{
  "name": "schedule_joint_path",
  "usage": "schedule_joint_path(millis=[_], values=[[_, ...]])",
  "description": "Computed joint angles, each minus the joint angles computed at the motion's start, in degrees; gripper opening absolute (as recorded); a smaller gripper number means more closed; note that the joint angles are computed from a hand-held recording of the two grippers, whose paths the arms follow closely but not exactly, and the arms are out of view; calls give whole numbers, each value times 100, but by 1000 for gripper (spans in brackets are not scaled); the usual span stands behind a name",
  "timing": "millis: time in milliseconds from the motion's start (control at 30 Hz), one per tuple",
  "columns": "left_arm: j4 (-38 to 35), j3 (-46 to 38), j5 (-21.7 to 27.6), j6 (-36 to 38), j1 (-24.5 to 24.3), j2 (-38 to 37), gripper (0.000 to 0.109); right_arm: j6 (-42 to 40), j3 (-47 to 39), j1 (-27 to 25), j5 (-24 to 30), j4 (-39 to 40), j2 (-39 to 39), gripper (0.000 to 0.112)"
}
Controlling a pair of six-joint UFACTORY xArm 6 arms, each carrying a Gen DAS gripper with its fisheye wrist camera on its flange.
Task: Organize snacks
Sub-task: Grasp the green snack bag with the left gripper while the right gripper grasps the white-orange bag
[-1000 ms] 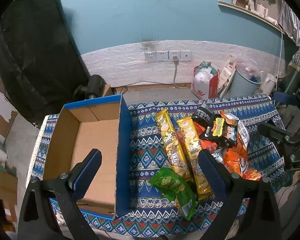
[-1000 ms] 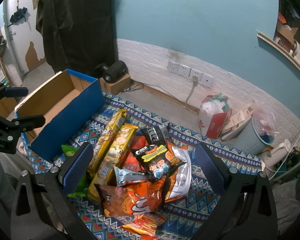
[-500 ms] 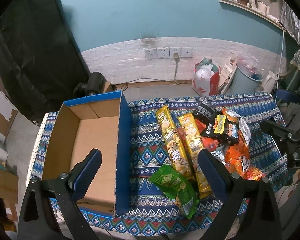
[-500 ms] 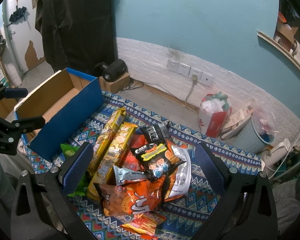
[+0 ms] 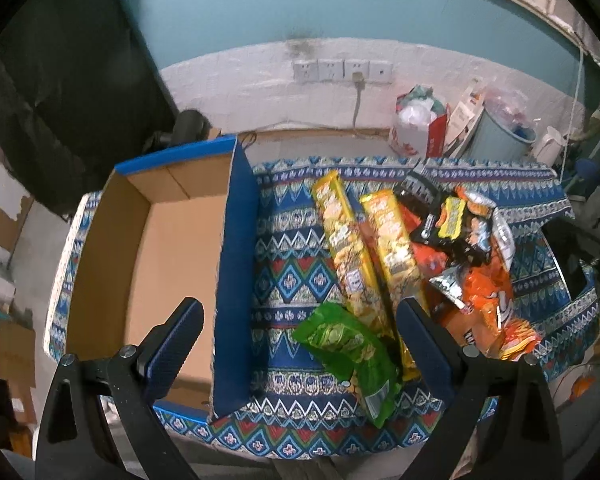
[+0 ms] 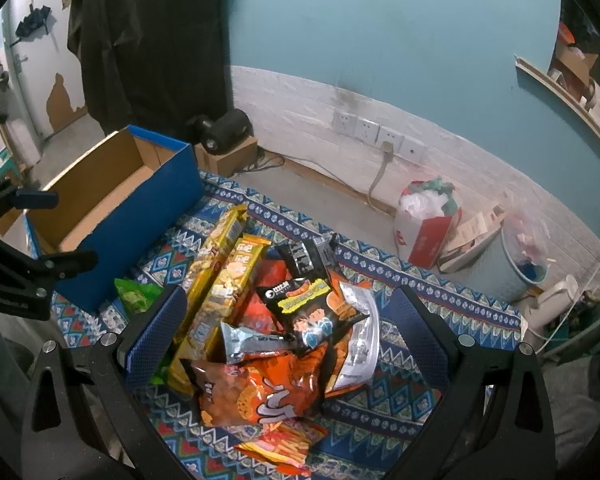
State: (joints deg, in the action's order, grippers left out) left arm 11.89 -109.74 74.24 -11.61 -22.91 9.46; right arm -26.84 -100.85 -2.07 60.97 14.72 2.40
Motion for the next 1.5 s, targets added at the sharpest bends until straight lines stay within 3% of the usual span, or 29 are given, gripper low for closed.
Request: schedule_joint_path(millis=[133, 600, 1000, 1067, 1133, 1167, 1367, 1500], values=[[-50, -21, 357, -320, -1, 133, 98, 146, -96, -20, 125, -147, 115, 100], [-356, -56, 902, -600, -144, 607, 98, 380, 100, -241, 249, -633, 308, 99], [-763, -113, 1085, -328, -112, 1102, 98, 498, -211, -504, 544, -709, 779, 99], [-838, -60, 1048, -260, -75, 1145, 95, 535, -334, -526, 622, -772, 924, 99], [-1014, -24, 1021, -213, -5, 1184, 77, 576, -473, -537, 720, -821, 1082, 99], [-1159, -8, 1032, -193, 52, 1204, 75, 613, -604, -536, 801, -868, 1219, 99], [-1255, 253, 695, -21, 175, 1061, 66, 800, -1158, -565, 1094, -1063, 1828, 99], [-1352, 100, 717, 107, 241, 1143, 63, 881, -1490, -581, 1288, -1156, 2200, 99]])
